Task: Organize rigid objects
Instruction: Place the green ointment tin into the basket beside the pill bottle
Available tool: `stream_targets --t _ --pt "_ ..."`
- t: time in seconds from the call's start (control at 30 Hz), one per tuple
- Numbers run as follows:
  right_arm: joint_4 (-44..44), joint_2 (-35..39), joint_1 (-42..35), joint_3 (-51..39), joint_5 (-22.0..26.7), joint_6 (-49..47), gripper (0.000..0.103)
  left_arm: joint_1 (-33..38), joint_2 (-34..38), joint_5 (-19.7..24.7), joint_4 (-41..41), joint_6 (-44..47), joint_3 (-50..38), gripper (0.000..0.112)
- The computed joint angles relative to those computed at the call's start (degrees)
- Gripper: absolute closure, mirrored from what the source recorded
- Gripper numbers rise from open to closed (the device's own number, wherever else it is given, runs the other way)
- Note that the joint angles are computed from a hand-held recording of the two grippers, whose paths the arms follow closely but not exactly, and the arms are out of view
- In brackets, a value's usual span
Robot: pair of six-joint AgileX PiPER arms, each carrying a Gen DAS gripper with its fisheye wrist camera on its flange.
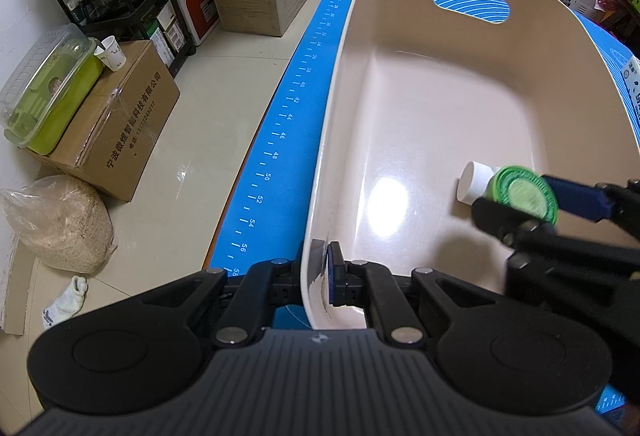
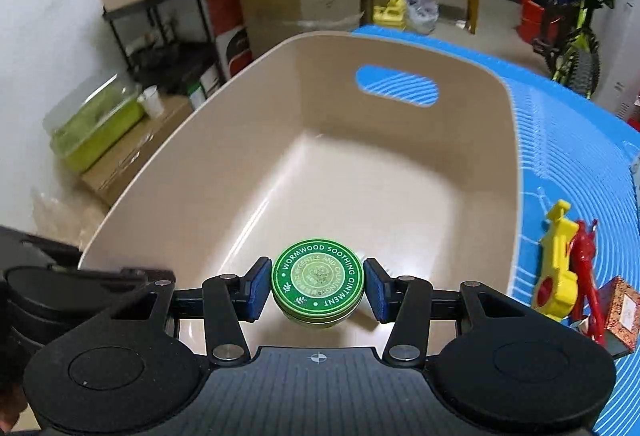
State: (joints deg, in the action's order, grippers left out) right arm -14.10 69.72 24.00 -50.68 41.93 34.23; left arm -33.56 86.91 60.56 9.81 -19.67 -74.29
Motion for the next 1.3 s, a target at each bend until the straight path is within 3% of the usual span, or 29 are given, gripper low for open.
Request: stream_targets --t 0.2,0.43,0.5,0.63,0.73,0.9,1.03,1.3 --pt "4.3 3.0 -0.3 -2.3 3.4 -6.3 0.049 -0.1 0.0 0.0 0.1 -0.1 0.0 0.103" --pt "5.2 5.0 -0.3 -4.5 6.5 -7.0 0.047 0.2 0.1 0.0 -0.2 0.3 -0.1 0.103" --pt "4.6 4.6 -0.4 -4.5 6.5 -6.0 0.036 0.1 0.1 -0.2 -0.2 0.0 0.1 0.103" --pt "2.9 4.5 -0.4 -4.7 6.7 -4.3 0.027 0.0 0.0 -0.2 -0.2 -0.1 0.2 0.103" --pt "3.7 2.8 -0.7 -4.4 7.0 -5.1 0.028 0.3 -0.1 -0.4 -0.7 0.0 0.4 0.103" --pt "-3.4 -1.1 3.4 -3.8 9.3 0.6 0.024 0.8 -0.1 -0.6 -1.3 0.4 0.4 0.103" --pt "-2.7 -6.6 1.1 -2.8 9.7 0.4 0.021 0.6 -0.1 -0.7 -1.0 0.3 0.7 0.103" --pt "-6.8 -18.5 -2.0 -2.0 15.8 3.3 0.019 0.6 0.1 -0.8 -1.0 0.2 0.6 0.103"
